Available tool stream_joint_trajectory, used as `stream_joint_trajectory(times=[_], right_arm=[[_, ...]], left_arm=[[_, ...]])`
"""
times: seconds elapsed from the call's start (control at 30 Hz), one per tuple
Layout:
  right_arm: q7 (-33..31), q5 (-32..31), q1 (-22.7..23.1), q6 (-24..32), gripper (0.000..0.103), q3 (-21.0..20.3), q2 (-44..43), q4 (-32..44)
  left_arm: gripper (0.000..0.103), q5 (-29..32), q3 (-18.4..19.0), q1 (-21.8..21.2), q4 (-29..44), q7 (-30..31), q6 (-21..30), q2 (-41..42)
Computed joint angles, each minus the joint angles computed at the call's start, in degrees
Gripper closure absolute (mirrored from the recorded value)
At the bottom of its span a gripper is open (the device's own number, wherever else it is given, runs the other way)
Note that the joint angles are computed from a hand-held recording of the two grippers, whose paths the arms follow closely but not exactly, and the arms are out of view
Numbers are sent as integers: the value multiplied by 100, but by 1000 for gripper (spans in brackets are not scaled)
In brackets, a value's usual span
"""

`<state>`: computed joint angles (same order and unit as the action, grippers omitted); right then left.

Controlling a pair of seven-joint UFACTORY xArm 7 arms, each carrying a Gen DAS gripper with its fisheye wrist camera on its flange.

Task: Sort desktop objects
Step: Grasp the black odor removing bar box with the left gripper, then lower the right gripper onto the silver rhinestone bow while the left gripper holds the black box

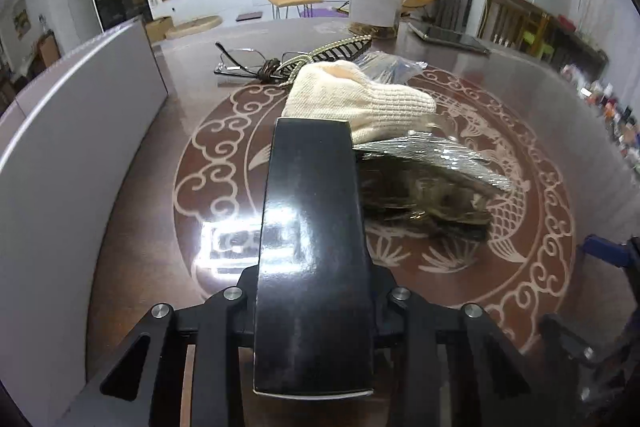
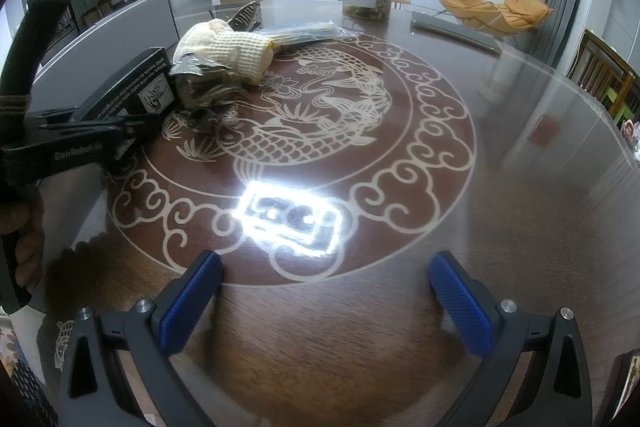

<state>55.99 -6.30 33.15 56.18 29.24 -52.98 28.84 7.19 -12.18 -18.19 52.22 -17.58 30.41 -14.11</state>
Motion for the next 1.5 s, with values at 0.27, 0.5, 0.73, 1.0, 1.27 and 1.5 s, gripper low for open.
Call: stream_joint_trajectory(times=[0.27,0.5,0.73,1.0,1.27,1.5], right_arm=[[4,-8,6,-2,0,-7,6,1],[-5,-6,9,-60,0,-25,29,-3],[-658,-381,-386,-1345,0,-94,1735,755],[-804,-1005,-665,-1997,37,-429,3103,1620],[-478,-659,-429,-1991,47,-413,1712,587],[640,-9,21,-268,44,84,-349,-119]], left_arm=[[69,-212,116,-10,-956,136,-42,-1050],[69,-409,141,-57,-1760,377,-12,-2029],[69,-514,112,-1,-1762,476,-41,-2014],[68,-532,84,25,-1756,488,-39,-2013],[68,-538,79,31,-1752,490,-44,-2004],[68,-535,77,35,-1751,492,-45,-2002]])
